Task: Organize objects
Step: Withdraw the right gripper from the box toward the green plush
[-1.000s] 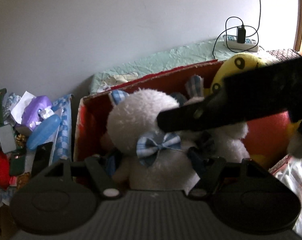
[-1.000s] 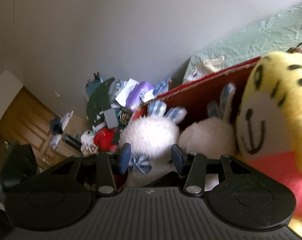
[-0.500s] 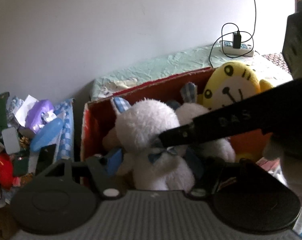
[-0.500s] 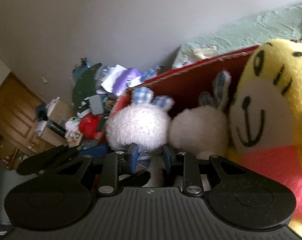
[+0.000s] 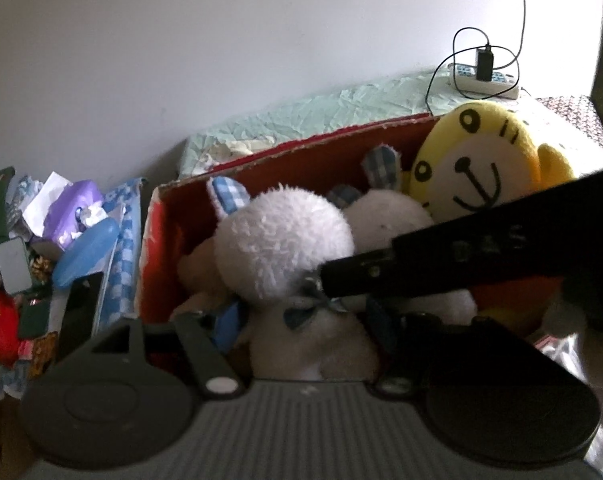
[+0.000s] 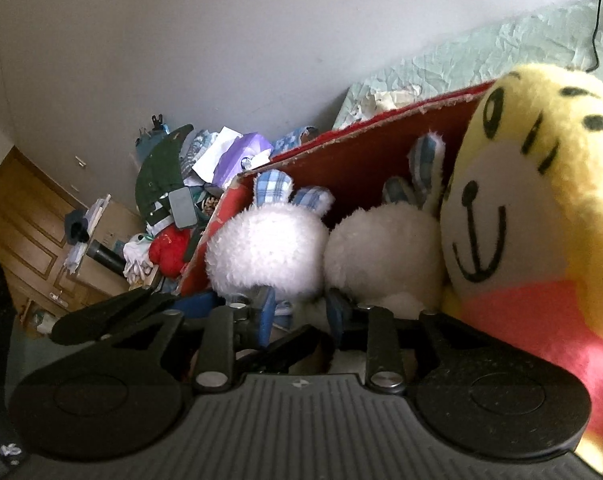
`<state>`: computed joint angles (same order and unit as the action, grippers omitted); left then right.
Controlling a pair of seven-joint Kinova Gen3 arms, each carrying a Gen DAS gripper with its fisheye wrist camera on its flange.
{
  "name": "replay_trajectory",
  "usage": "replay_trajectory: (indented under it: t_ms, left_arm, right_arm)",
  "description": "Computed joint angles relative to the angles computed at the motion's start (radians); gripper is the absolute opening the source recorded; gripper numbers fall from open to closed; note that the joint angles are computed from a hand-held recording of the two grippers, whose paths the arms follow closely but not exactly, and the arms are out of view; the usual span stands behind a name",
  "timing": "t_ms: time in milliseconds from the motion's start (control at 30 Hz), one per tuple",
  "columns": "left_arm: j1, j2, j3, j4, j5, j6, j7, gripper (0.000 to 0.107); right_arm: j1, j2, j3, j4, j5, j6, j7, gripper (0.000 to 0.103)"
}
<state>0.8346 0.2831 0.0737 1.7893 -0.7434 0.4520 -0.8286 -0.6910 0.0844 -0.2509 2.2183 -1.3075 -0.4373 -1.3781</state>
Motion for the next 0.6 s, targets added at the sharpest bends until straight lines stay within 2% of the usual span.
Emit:
replay_trajectory:
  t_ms: [100, 600]
  left_arm:
    - [0.005, 0.009, 0.003, -0.017, 0.004, 0.026, 0.003, 0.072]
    - [0.065, 0.044, 0.014, -0.1, -0.041, 0.201, 0.067, 0.082]
  right_arm:
    - [-0.023, -0.005, -0.013, -0.007, -0.097, -0.057, 0.097, 0.03]
    - [-0.079, -0.009, -0.084, -0.012, -0.291, -0.248, 0.19, 0.03]
